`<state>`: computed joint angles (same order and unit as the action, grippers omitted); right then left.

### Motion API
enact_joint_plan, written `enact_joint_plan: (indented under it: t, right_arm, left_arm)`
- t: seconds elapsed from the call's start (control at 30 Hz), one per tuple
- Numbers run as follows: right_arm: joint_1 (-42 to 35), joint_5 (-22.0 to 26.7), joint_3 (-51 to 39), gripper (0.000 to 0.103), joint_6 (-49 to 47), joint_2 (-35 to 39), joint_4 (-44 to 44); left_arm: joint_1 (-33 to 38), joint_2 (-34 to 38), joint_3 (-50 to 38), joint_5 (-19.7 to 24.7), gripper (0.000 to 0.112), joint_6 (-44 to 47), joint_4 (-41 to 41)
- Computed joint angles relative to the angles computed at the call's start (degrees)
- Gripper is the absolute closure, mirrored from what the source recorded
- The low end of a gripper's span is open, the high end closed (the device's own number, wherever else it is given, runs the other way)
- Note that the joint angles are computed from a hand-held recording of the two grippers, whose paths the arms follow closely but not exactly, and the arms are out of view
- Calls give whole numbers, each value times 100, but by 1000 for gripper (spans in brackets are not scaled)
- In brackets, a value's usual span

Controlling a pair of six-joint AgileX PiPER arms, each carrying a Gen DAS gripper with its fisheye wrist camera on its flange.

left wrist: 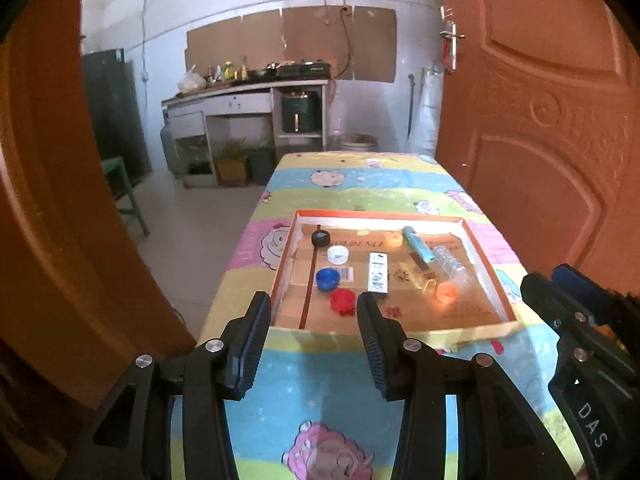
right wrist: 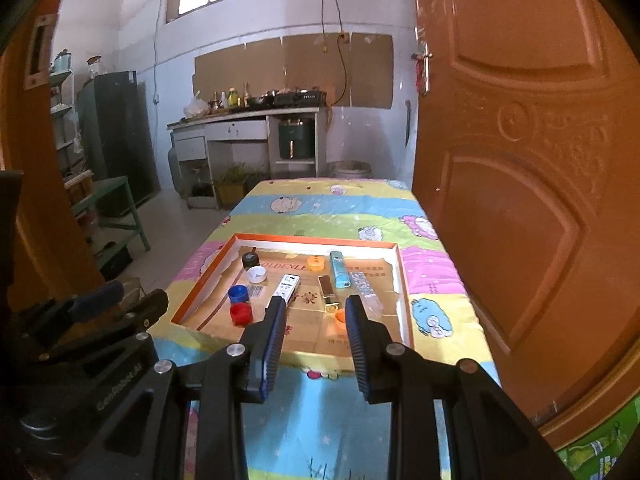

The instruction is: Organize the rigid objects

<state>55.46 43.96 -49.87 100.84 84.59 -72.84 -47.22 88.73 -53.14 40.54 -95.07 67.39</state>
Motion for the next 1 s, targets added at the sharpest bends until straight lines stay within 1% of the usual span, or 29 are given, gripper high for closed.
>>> enact_joint_plan:
  t: [0.07,0.2,0.27,0.3,0.4,0.43,0.47,0.53,0.63,0.73,0.83,1.0]
  right_arm:
    - [295,326,78,73,76,-114,42]
    - [790,769,245,73,241,-333,159]
    - [1030,947,329,73,305,-442,265]
    - [1141,1018,364,73,352,-482,317]
    - [1493,1230,454,73,445,-584,507]
    - [1635,1347,474,73,485,-608,569]
    - [1810,1502,484,73,526,-618,628]
    - [2096,1797,484,73,603,-621,722]
    - [2391,1989,514,73,695,-659,870]
    - [2671,2038,575,73,846,-678,1055]
    - [2830,2069,582,73,934,-645,1186]
    - [3018,2255,565,73,1066,-614,1245]
  left_arm:
    - [-94,-237,219,-135,66,-135,17]
    - [-633,-596,566,250,66,-503,219]
    - [-973,-754,697,526,66,-601,247]
    - [-1191,-817,755,749,66,-664,246]
    - [-1865,-862,850,1624,66,-917,155]
    - [-2046,-891,892,1852,66,-980,72]
    - [-2155,-937,934,1960,66,-1014,4]
    - [-2349,-1076,1061,2087,66,-1095,-190]
    - [-2572,-1331,1296,2127,66,-1173,-330]
    - [-2974,-1472,1434,2413,66,-1285,-421]
    - [-3315,-1577,1509,2605,66,-1355,-514]
    - [-3624,-1643,1557,2775,66,-1492,-525]
